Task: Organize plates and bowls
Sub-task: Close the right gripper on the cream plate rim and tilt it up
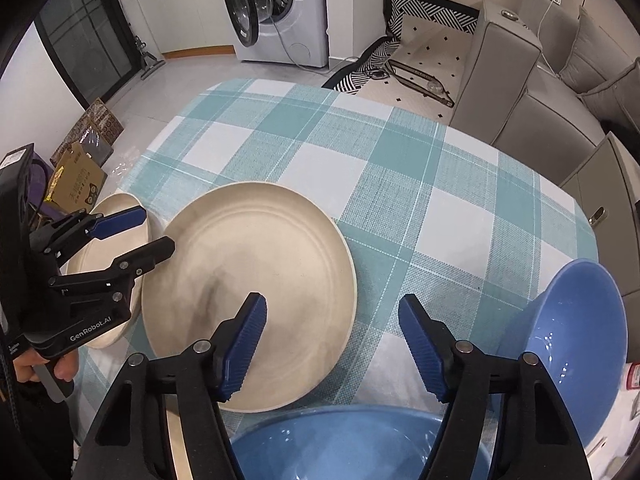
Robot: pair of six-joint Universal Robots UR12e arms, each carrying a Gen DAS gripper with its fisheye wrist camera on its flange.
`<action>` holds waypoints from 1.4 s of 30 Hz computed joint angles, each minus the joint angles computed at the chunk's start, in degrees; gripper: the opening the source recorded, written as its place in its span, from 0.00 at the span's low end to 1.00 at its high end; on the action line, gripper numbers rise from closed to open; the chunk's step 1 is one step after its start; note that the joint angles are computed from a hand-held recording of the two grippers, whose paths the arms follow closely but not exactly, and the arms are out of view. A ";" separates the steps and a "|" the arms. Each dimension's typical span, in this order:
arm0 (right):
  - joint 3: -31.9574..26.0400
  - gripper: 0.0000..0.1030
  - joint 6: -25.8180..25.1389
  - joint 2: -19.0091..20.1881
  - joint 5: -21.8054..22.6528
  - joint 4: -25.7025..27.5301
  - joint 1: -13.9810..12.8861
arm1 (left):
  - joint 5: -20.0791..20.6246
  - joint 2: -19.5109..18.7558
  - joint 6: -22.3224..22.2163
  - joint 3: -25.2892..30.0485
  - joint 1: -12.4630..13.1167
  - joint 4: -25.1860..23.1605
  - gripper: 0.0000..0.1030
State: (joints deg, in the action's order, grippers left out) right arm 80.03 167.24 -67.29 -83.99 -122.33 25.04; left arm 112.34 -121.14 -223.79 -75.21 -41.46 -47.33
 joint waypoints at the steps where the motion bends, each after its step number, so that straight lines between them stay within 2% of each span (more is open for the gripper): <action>1: -0.39 0.67 -0.03 0.29 -0.07 0.61 0.04 | 0.22 -0.24 0.44 0.42 -0.01 -0.67 0.51; 7: -2.59 0.61 0.07 2.03 -0.21 5.17 0.18 | -1.19 -1.12 2.08 1.83 0.23 -2.89 0.51; 11: -3.50 0.57 0.55 2.97 -0.42 7.04 0.17 | -2.81 -1.49 2.99 2.14 0.43 -3.00 0.51; 16: -4.67 0.56 1.27 4.04 -0.59 9.10 0.10 | -3.53 -1.85 2.96 2.50 0.65 -3.78 0.50; 18: -4.97 0.52 1.03 4.29 -0.57 9.60 0.11 | -3.50 -1.94 3.15 2.57 0.68 -3.76 0.50; 23: -5.24 0.52 0.59 4.57 0.98 10.05 -0.06 | -4.11 -2.00 3.27 2.50 0.79 -2.95 0.50; 28: -5.49 0.51 0.94 4.88 0.10 10.19 0.12 | -3.62 -2.80 4.06 3.64 0.67 -3.30 0.50; 32: -5.86 0.51 1.00 5.16 -1.54 11.29 0.26 | -5.55 -2.68 3.29 3.59 0.99 -4.47 0.50; 37: -6.07 0.43 1.10 5.42 -2.28 12.12 0.27 | -6.73 -2.81 3.18 3.92 0.97 -6.44 0.50; 39: -6.26 0.34 1.18 5.64 -2.47 12.51 0.34 | -6.53 -2.95 3.11 4.22 0.90 -6.94 0.50; 42: -6.06 0.31 1.31 5.71 -2.45 11.63 0.41 | -6.27 -3.10 3.02 4.41 0.87 -6.69 0.50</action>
